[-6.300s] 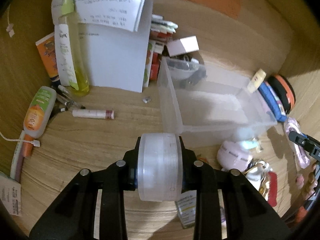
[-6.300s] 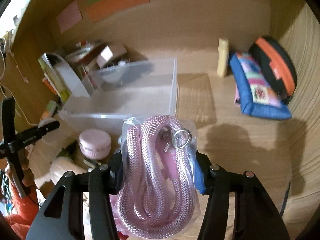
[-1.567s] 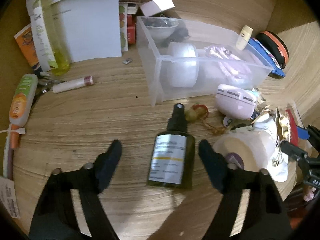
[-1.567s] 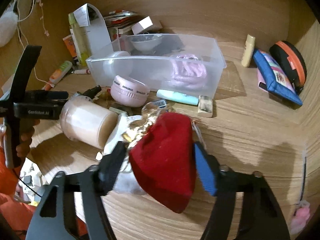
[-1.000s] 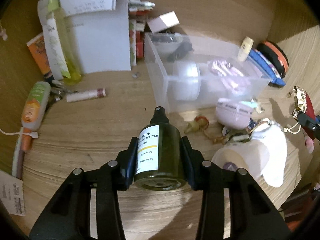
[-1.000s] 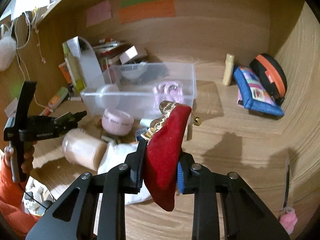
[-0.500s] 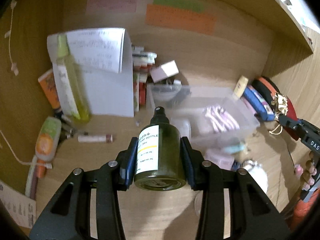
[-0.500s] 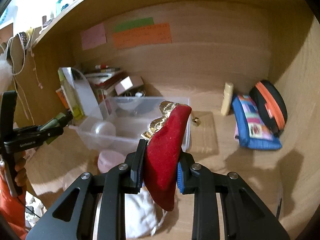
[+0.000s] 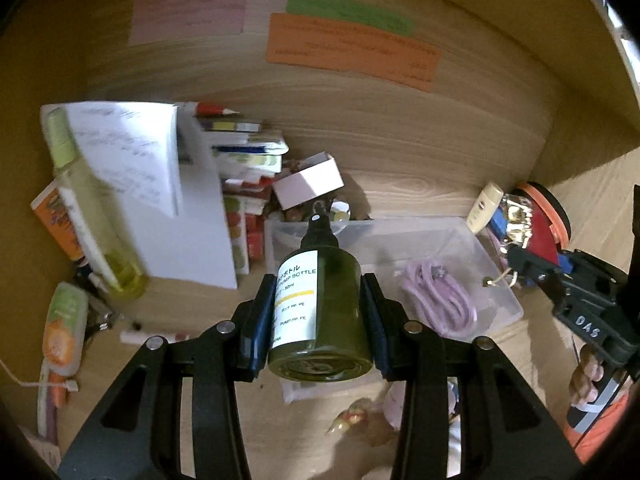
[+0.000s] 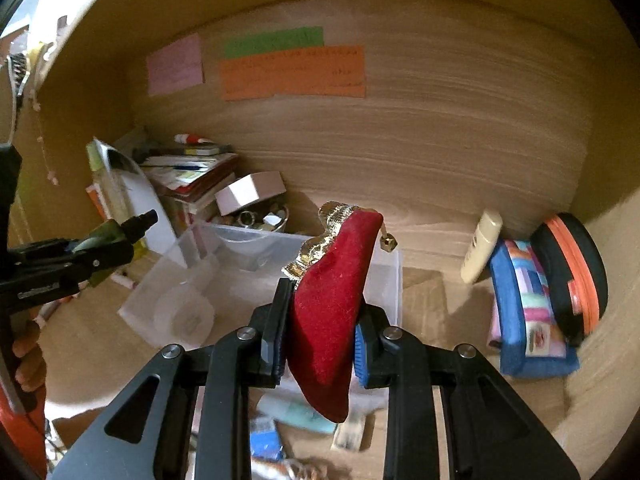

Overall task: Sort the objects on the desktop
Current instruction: 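Carry the green spray bottle and red pouch over the clear bin, then open both tools to release the bottle and pouch into the bin, then withdraw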

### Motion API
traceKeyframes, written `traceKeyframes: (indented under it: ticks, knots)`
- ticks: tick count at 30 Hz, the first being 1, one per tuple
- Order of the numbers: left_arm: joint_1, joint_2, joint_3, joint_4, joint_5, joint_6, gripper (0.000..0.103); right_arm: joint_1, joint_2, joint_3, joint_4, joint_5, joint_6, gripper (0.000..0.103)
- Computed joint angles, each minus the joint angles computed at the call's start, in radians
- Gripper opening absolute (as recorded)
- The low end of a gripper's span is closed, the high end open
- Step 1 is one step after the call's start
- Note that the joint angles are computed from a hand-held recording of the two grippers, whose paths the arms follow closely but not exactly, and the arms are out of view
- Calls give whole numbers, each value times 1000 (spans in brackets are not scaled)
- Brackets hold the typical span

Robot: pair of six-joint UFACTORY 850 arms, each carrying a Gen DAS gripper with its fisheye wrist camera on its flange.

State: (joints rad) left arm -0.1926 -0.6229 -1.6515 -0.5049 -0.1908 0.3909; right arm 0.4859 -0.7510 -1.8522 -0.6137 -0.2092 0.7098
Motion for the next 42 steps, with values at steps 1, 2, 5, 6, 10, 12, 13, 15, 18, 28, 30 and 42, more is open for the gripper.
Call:
traceKeyframes:
  ticks: [1, 2, 5, 6, 10, 12, 13, 15, 18, 28, 30, 42]
  knots:
    - [-2, -14, -21, 34, -8, -33, 41, 1, -15, -22, -3, -15, -1, 23]
    - [-3, -29, -44, 61, -19, -60, 41, 2, -33, -48, 6, -32, -18, 23]
    - [-7, -83, -121, 136, -64, -141, 41, 7, -90, -132, 11, -94, -47, 23]
    - [-8, -99, -143, 154, -78, -161, 41, 8, -108, -157, 26, -108, -69, 23]
    - [-10, -167, -231, 214, -134, -233, 41, 10, -156, -214, 78, -145, -137, 23]
    - [-13, -194, -265, 249, -157, -267, 41, 7, -164, -216, 121, -145, -185, 23]
    - [-14, -210, -285, 273, -171, -289, 41, 6, -168, -218, 144, -145, -210, 23]
    - [-17, -235, -314, 303, -190, -316, 41, 5, -177, -227, 200, -149, -272, 23]
    - [-18, -262, -346, 326, -210, -334, 41, -1, -198, -250, 323, -166, -399, 23]
    - [-22, -272, -356, 391, -217, -363, 41, 1, -230, -288, 454, -204, -543, 24]
    - [-23, -269, -347, 406, -210, -369, 41, 3, -236, -296, 453, -211, -544, 25]
    - [-20, -253, -321, 343, -186, -321, 52, 17, -225, -277, 372, -182, -487, 67]
